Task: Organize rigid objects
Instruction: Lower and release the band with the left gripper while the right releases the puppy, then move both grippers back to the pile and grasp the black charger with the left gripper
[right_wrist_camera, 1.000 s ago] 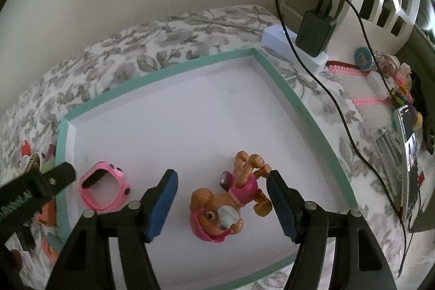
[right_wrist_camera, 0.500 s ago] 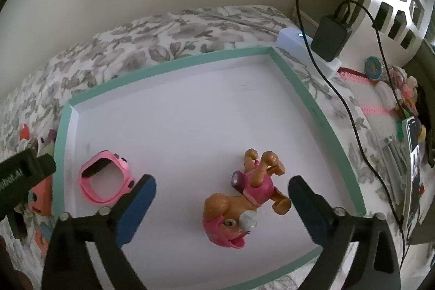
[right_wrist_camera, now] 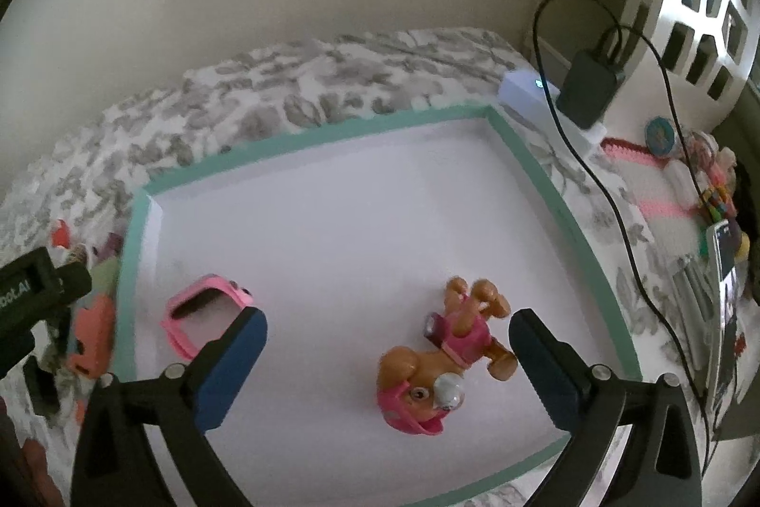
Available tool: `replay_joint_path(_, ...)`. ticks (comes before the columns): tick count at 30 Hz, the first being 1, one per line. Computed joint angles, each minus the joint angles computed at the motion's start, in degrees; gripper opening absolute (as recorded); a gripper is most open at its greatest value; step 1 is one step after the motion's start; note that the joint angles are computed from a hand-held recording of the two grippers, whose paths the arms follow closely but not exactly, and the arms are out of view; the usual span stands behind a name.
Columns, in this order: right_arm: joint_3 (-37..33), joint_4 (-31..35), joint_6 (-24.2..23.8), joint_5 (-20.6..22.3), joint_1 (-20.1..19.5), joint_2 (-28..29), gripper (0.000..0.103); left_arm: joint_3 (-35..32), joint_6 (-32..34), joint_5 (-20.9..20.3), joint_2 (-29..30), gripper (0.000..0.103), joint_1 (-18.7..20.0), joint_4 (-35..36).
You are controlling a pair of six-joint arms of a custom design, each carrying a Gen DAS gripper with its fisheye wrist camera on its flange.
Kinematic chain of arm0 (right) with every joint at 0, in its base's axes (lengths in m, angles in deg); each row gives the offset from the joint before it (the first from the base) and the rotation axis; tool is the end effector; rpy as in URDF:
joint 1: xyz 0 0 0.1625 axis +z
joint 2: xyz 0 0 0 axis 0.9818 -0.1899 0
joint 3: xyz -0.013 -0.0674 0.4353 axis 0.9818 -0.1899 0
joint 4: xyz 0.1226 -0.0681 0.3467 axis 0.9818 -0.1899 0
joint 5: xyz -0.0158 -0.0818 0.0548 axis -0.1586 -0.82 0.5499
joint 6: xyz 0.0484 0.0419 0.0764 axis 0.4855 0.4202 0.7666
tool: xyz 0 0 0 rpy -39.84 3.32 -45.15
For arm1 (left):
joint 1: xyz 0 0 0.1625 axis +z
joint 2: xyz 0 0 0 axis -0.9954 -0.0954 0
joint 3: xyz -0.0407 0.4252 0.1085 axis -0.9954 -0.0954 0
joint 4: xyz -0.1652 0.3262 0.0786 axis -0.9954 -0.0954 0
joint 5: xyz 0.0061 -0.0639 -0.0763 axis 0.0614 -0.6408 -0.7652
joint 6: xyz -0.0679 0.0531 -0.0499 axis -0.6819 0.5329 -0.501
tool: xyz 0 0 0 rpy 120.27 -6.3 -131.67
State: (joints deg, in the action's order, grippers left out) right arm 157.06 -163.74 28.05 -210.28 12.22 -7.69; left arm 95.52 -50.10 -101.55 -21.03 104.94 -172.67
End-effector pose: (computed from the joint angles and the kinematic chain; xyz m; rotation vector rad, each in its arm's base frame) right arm 0.0588 -0.2585 0.3166 -0.4773 -2.0591 0.9432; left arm -0.4662 -0.3834 -0.0079 0.2183 2.3417 -0.5638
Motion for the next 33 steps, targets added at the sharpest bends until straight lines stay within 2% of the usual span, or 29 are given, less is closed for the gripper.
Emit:
replay_joint_path(2, -0.5, 1.3, 1.4, 0.1, 1.4, -0.6, 0.103, 0.7, -0.9, 2.1, -1.4, 0.102, -0.1, 0.7)
replay_joint_path(5, -1.4, -0.1, 0.7, 0.7, 3.8, -0.2, 0.103, 2.0, -3.5, 5.6, -4.0, 0.102, -0.3, 2.1)
replay_joint_path(7, -1.9, 1.2, 1.1, 3.5, 4.3, -1.1, 0.103, 3.5, -4.6, 7.5, -6.1, 0.102, -0.5, 1.9)
replay_joint_path(9, -2.2, 2.9, 1.1, 7.1, 4.3, -1.9, 0.103, 4.1, -5.2, 8.2, -7.6, 0.102, -0.5, 2.8)
replay_joint_path(14, -3.8, 4.9, -0.5, 9.4, 7.7, 0.5, 0.103, 5.0, -10.6, 8.0, -12.3, 0.102, 0.0, 10.0)
replay_joint_path(15, -4.2, 5.0, -1.3, 10.5, 8.6, 1.2, 0.103, 5.5, -11.6, 7.8, -13.2, 0.102, 0.1, 10.5)
replay_joint_path(19, -5.4, 4.0, -2.6, 10.4, 12.8, 5.1, 0.103, 10.0, -14.5, 6.0, -17.7, 0.102, 0.6, 8.7)
replay_joint_path(23, -6.3, 5.7, -3.0, 13.3, 14.5, 7.2, 0.103, 12.9, -16.8, 4.9, -19.7, 0.102, 1.4, 9.1)
replay_joint_path(27, -7.0, 7.8, -3.6, 14.7, 15.5, 9.2, 0.093, 15.0, -16.8, 2.2, -20.0, 0.102, 2.7, 7.5)
replay_joint_path(33, -7.4, 11.3, -4.4, 16.0, 15.7, 12.2, 0.092, 16.3, -13.8, -1.8, -18.0, 0.102, 4.9, 3.5)
